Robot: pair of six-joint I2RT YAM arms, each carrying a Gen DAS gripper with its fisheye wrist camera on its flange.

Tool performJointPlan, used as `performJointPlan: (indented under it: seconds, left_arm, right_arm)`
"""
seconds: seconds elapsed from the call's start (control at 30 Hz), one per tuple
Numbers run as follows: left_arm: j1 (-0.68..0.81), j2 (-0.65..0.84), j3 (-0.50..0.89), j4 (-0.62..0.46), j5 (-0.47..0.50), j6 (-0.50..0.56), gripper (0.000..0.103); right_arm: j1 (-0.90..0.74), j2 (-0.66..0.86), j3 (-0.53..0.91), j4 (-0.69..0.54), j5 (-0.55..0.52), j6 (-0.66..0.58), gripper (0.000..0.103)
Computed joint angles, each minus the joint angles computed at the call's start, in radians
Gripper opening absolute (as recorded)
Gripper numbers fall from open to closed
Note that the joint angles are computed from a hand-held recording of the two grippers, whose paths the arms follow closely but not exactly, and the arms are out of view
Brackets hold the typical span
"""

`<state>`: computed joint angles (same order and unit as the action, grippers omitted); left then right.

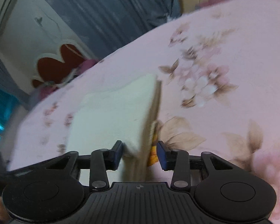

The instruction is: Fold small clothes

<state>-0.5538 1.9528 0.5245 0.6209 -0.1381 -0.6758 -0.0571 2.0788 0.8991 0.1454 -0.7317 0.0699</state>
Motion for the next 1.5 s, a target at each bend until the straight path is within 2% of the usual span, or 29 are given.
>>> performJointPlan:
  seconds: [0.03, 0.07, 0.13, 0.27, 0.37, 0.4, 0.43, 0.47, 0.5, 0.6, 0.63, 0.73, 0.77, 0.8, 0.87, 0.93, 1.03, 1.23, 1.5]
  left_arm:
    - [0.009, 0.004, 0.005, 0.005, 0.021, 0.0, 0.064]
    - [0.019, 0.01, 0.014, 0.006, 0.044, -0.001, 0.064]
    - [0.047, 0.035, 0.038, -0.001, 0.107, -0.012, 0.064]
    - [0.088, 0.093, 0.051, 0.046, 0.167, -0.047, 0.069]
    - [0.12, 0.127, 0.049, 0.106, 0.22, -0.065, 0.069]
    - [0.13, 0.136, 0.053, 0.115, 0.237, -0.07, 0.068]
    - [0.139, 0.146, 0.056, 0.13, 0.256, -0.08, 0.067]
    - [0.147, 0.156, 0.061, 0.138, 0.27, -0.093, 0.067]
    - [0.151, 0.163, 0.068, 0.138, 0.28, -0.102, 0.065]
    - [0.137, 0.156, 0.116, 0.064, 0.29, -0.088, 0.041]
    - [0.113, 0.143, 0.137, 0.017, 0.251, -0.066, 0.037]
    - [0.032, 0.088, 0.211, -0.171, 0.104, 0.054, 0.032]
    - [-0.004, 0.074, 0.246, -0.247, 0.041, 0.096, 0.031]
    - [-0.042, 0.068, 0.285, -0.321, -0.026, 0.144, 0.031]
    - [-0.093, 0.082, 0.339, -0.397, -0.114, 0.209, 0.031]
    - [-0.1, 0.099, 0.349, -0.394, -0.128, 0.208, 0.031]
    - [-0.086, 0.08, 0.303, -0.338, -0.106, 0.192, 0.029]
    - [-0.068, -0.011, 0.189, -0.255, -0.072, 0.255, 0.026]
    - [0.024, -0.205, -0.003, -0.217, -0.037, 0.363, 0.026]
  right_arm:
    - [-0.002, 0.027, 0.034, -0.029, -0.013, 0.003, 0.047]
    - [-0.009, 0.06, 0.069, -0.054, -0.033, 0.019, 0.06]
    - [-0.012, 0.103, 0.119, -0.102, -0.056, 0.027, 0.066]
    - [-0.007, 0.147, 0.162, -0.116, -0.091, 0.014, 0.065]
    - [0.033, 0.143, 0.177, -0.121, -0.058, -0.017, 0.064]
    - [0.048, 0.139, 0.175, -0.115, -0.042, -0.027, 0.061]
    - [0.058, 0.137, 0.169, -0.104, -0.032, -0.033, 0.051]
    - [0.062, 0.147, 0.175, -0.099, -0.038, -0.028, 0.046]
    - [0.063, 0.156, 0.178, -0.087, -0.041, -0.023, 0.045]
    - [0.072, 0.14, 0.141, -0.04, -0.018, -0.017, 0.042]
    - [0.077, 0.127, 0.119, -0.019, -0.001, -0.016, 0.041]
    - [0.102, 0.092, 0.077, 0.019, 0.055, -0.018, 0.039]
    - [0.114, 0.066, 0.06, 0.021, 0.085, -0.03, 0.035]
    - [0.13, 0.041, 0.04, 0.033, 0.12, -0.043, 0.032]
    - [0.182, -0.049, -0.049, 0.099, 0.228, -0.129, 0.029]
    - [0.21, -0.054, -0.067, 0.117, 0.28, -0.12, 0.029]
    - [0.211, -0.037, -0.054, 0.111, 0.285, -0.048, 0.029]
    - [0.253, -0.152, -0.137, 0.146, 0.339, 0.008, 0.027]
    - [0.473, -0.268, -0.133, 0.111, 0.498, 0.102, 0.027]
